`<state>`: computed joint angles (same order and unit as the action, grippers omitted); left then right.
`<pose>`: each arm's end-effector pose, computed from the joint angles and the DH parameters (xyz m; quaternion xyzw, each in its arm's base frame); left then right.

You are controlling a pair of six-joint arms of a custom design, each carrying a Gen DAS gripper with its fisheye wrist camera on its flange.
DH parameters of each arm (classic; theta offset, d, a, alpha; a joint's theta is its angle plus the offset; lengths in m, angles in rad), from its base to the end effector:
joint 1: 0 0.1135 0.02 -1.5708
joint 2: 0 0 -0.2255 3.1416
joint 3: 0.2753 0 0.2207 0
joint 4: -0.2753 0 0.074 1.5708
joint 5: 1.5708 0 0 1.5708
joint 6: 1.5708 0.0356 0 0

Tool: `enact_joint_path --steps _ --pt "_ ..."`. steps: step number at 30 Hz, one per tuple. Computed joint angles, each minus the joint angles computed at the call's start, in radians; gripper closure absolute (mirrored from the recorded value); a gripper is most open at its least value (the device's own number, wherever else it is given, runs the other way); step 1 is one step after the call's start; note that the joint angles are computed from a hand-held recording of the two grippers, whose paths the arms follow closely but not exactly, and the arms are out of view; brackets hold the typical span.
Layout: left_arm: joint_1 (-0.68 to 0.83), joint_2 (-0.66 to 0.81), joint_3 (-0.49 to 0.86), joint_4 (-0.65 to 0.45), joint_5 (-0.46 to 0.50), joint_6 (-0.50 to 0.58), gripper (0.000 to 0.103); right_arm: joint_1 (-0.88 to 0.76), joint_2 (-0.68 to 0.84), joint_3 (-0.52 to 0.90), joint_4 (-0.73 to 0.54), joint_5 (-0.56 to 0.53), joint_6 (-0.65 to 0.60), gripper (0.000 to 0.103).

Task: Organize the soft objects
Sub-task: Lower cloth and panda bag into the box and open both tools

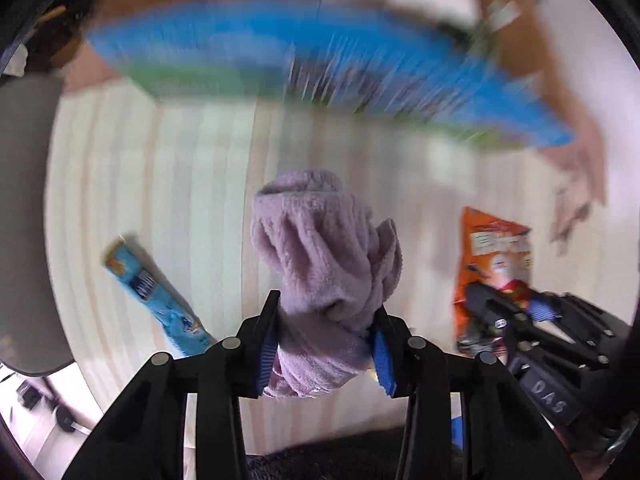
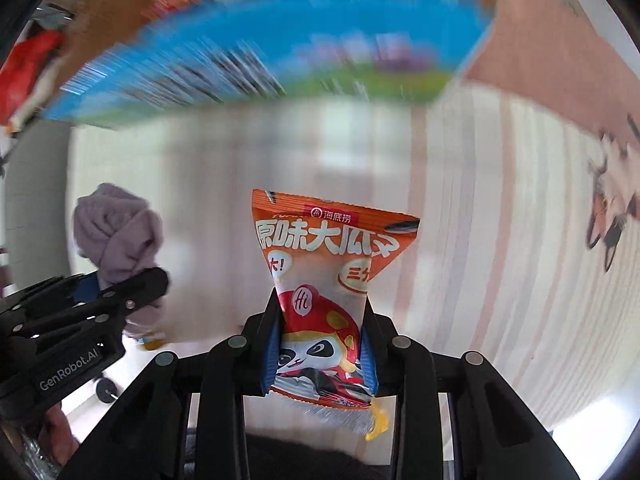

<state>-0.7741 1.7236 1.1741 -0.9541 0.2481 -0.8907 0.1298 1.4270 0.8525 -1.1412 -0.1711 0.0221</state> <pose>0.1899 -0.1978 0.1683 0.0536 -0.9903 0.1079 0.0690 0.1805 0.0297 0.1637 0.0473 -0.9926 -0.0795 0.0784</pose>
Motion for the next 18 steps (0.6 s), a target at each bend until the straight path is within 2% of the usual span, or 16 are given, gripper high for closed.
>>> enact_joint_path --steps 3,6,8,10,14,15,16,18 --pt "0.035 -0.052 0.167 -0.137 -0.044 0.035 0.066 -0.031 -0.061 0.167 -0.147 -0.040 -0.037 0.069" --pt "0.130 0.010 0.384 -0.261 -0.035 0.134 0.066 -0.030 -0.005 0.406 -0.244 -0.065 -0.045 0.069" --pt "0.195 0.125 0.574 -0.343 -0.025 0.201 0.066 -0.032 0.089 0.575 -0.281 -0.072 -0.051 0.069" --pt "0.256 0.224 0.728 -0.404 -0.024 0.246 0.066 -0.006 0.193 0.704 -0.265 -0.057 -0.018 0.069" --pt "0.372 0.491 0.969 -0.466 0.064 0.313 0.066 0.023 0.392 0.833 -0.198 -0.046 0.043 0.069" --pt "0.393 0.550 1.015 -0.479 0.083 0.321 0.066 0.032 0.450 0.882 -0.209 -0.041 0.054 0.069" --pt "0.405 0.635 1.100 -0.512 0.096 0.335 0.066 0.052 0.557 0.980 -0.192 -0.040 0.086 0.069" --pt "0.419 0.794 1.281 -0.589 0.117 0.350 0.066 0.077 0.683 1.091 -0.210 -0.025 0.117 0.069"
